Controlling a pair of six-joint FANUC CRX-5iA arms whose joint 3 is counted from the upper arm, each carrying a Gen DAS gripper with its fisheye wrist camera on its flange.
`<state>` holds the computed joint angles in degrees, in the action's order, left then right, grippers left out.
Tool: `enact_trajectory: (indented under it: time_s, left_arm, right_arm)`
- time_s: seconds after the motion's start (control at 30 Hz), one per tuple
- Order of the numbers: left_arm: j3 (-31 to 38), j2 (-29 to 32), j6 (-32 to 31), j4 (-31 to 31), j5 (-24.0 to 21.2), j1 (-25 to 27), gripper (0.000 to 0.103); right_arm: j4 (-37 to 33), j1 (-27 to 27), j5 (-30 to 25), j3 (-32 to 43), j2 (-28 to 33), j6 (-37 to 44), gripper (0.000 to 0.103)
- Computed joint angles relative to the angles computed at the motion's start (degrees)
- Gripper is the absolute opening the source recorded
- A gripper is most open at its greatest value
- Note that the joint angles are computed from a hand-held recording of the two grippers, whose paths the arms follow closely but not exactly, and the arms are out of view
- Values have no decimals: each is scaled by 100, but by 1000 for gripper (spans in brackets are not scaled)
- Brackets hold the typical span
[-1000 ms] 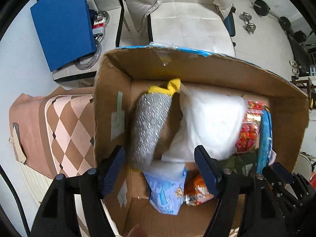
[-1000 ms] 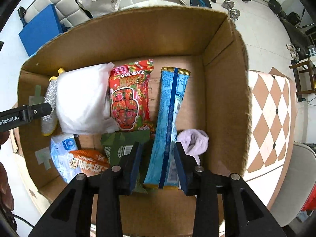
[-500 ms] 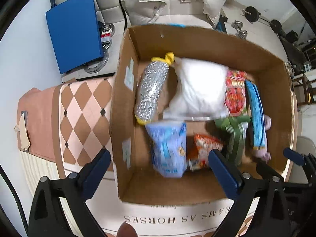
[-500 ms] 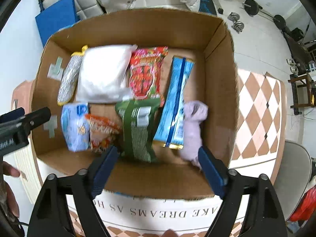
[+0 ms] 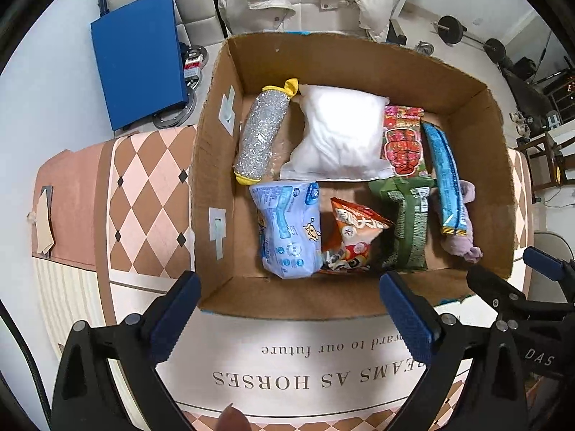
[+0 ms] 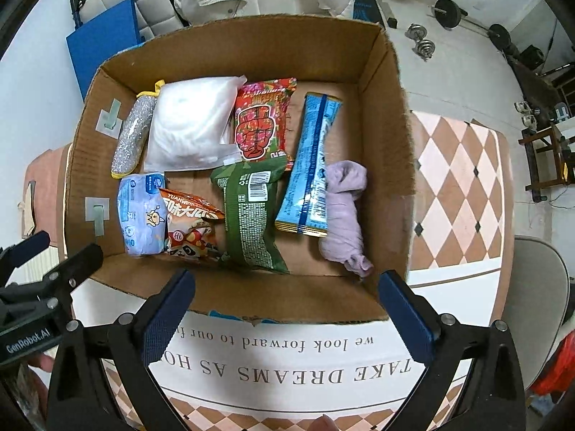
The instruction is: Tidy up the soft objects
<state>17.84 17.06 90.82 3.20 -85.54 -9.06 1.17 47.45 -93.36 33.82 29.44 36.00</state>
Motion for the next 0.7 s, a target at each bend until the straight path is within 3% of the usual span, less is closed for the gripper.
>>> enact_trajectory:
  time_s: [0.37,0.7]
  left_arm:
    - [-372,-1020,245,-41,358,-8,102]
    - [-587,-2265,209,-327,324,-276,102]
  right_arm:
    - [771,480,142,-530,-766,-461,103]
    - [1895,1593,-40,-1024,-1696,-1154,103]
